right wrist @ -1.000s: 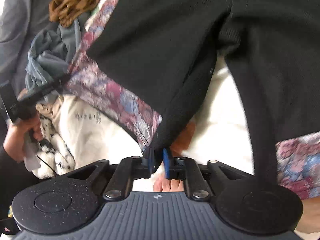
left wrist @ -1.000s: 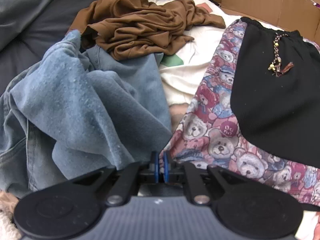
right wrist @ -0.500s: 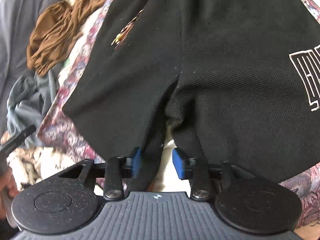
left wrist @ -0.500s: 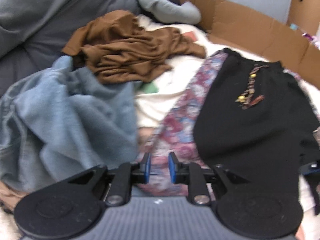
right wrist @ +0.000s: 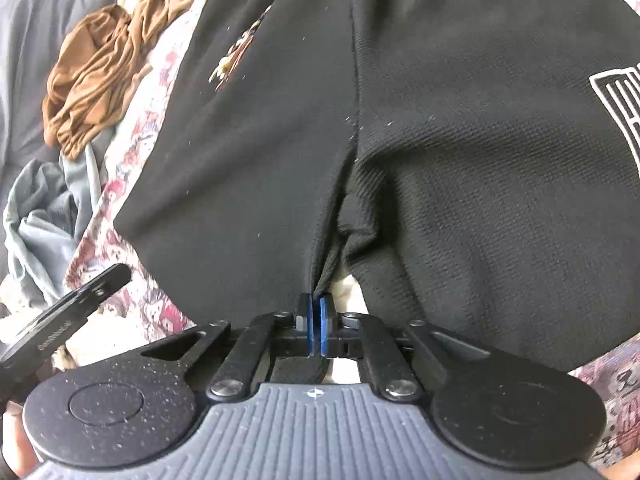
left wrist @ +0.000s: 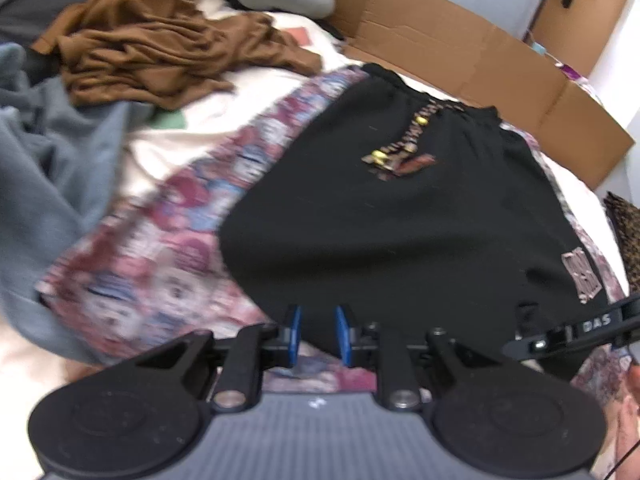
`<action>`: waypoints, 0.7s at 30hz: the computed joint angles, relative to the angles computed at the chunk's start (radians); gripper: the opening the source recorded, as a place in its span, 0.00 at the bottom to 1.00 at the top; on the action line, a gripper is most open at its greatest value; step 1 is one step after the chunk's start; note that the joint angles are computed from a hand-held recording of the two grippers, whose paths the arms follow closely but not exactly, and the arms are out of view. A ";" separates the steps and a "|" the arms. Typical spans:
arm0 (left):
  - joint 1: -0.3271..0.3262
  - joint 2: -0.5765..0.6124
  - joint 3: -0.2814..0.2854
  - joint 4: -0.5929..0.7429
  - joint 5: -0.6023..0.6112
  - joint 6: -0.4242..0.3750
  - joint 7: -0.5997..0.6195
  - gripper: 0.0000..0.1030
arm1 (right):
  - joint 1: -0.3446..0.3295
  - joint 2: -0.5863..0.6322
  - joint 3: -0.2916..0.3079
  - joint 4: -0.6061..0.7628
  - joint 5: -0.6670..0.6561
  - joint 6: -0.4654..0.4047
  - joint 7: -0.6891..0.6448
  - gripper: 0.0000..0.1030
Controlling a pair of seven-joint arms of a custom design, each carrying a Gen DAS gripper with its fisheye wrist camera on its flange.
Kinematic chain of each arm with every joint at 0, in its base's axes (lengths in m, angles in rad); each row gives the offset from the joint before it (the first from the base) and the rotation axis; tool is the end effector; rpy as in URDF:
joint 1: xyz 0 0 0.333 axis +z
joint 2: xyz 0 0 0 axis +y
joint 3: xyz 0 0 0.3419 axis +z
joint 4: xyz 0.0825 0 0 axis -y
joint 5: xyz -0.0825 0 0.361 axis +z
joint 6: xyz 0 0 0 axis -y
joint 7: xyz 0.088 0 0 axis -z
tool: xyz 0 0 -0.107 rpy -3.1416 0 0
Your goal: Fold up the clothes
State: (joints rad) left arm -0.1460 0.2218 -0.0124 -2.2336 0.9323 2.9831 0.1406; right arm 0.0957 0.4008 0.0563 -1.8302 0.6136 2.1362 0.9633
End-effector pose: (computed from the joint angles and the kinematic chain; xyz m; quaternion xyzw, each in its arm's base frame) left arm 0.5405 -0.1430 0.3555 -0.7921 0.5334 -0.2351 0.1810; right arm 0.6170 0.1164 0.3517 -0.8029 0.5355 0.1756 0.1941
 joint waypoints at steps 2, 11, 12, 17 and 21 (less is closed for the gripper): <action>0.001 0.020 -0.015 0.005 -0.024 0.005 0.024 0.20 | 0.005 -0.006 -0.002 -0.010 -0.012 0.005 -0.002 0.00; 0.001 -0.020 -0.059 -0.092 -0.207 -0.041 0.181 0.18 | 0.016 -0.014 -0.003 -0.016 -0.051 -0.007 -0.014 0.00; 0.004 -0.027 -0.067 -0.097 -0.221 -0.052 0.204 0.18 | 0.019 -0.017 -0.004 -0.017 -0.055 -0.014 -0.010 0.00; 0.049 -0.061 -0.126 -0.100 -0.418 -0.116 0.397 0.14 | 0.032 -0.026 -0.010 -0.008 -0.107 -0.049 0.000 0.00; 0.051 -0.091 -0.100 -0.092 -0.408 -0.094 0.424 0.15 | 0.030 -0.016 -0.015 0.061 -0.146 -0.115 -0.006 0.04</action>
